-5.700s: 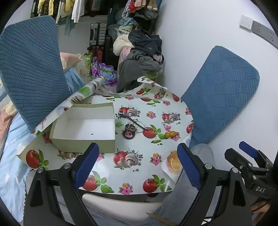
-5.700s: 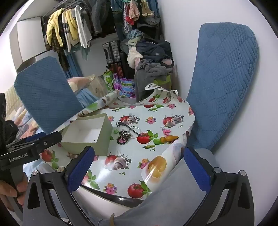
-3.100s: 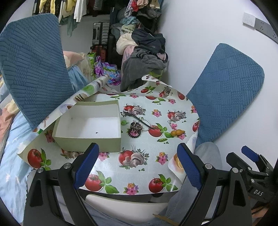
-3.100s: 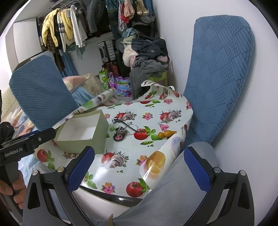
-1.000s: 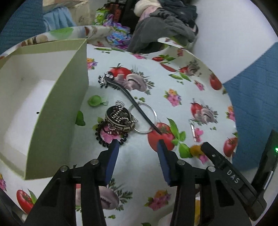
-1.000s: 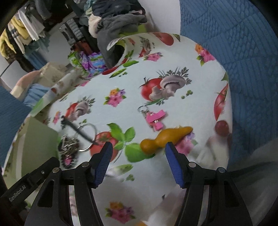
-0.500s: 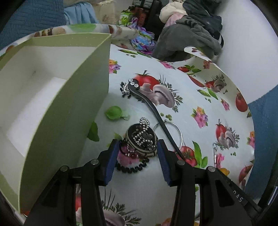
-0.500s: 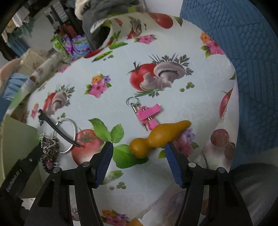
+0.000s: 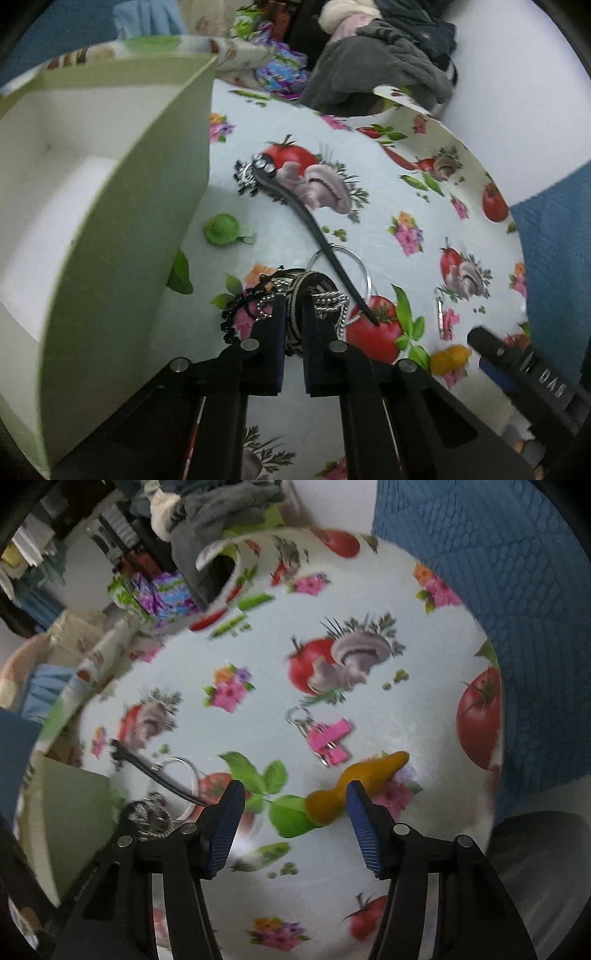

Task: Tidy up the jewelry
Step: 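Grasp the striped bangle with the left tool while the right tool grasps the orange gourd figure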

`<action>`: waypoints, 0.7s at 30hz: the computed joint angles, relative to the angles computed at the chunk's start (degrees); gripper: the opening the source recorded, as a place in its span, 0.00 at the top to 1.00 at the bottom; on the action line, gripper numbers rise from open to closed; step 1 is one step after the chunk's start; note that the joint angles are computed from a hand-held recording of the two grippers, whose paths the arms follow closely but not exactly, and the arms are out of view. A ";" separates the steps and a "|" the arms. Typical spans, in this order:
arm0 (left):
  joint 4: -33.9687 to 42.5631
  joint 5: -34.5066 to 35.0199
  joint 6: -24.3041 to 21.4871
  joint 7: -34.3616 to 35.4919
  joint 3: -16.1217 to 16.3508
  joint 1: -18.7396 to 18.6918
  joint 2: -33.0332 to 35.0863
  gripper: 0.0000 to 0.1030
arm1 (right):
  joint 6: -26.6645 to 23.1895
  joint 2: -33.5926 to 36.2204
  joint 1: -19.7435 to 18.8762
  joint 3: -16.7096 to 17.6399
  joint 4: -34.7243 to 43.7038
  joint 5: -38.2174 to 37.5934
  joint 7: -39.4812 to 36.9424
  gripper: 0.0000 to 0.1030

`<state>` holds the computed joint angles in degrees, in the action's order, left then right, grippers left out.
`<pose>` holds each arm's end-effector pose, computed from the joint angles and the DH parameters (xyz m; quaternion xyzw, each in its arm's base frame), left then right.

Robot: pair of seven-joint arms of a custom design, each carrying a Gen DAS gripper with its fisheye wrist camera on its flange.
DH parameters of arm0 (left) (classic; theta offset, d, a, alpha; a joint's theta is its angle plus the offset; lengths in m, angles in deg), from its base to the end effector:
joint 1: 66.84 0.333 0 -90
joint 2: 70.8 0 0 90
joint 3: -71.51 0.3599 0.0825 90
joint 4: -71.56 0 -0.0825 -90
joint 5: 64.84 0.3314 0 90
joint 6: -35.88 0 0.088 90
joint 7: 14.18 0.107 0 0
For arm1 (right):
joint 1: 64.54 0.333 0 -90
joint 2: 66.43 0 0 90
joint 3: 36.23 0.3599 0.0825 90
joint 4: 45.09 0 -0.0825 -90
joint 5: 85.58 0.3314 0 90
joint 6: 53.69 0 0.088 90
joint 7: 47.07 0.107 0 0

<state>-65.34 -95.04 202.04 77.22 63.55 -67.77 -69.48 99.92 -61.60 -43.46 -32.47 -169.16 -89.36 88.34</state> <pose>0.4937 -0.0464 0.4400 -0.7774 0.5712 -0.2562 0.0610 0.4958 0.2307 0.4804 -0.5766 0.7883 -0.0544 0.2078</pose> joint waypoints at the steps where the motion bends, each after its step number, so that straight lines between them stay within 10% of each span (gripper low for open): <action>1: -0.06 0.20 -0.12 1.32 -0.01 0.06 -0.58 0.93 | 0.48 -0.23 0.16 0.05 -0.06 -0.11 0.58 0.48; 17: 1.05 -0.57 -6.81 14.48 4.59 -1.99 -6.15 0.93 | -4.39 4.81 4.36 -3.27 1.09 -14.00 21.84 0.55; 21: 0.98 -1.34 -7.88 15.67 5.02 -2.15 -7.35 0.93 | -5.19 5.61 4.31 -4.29 1.27 -18.29 23.73 0.71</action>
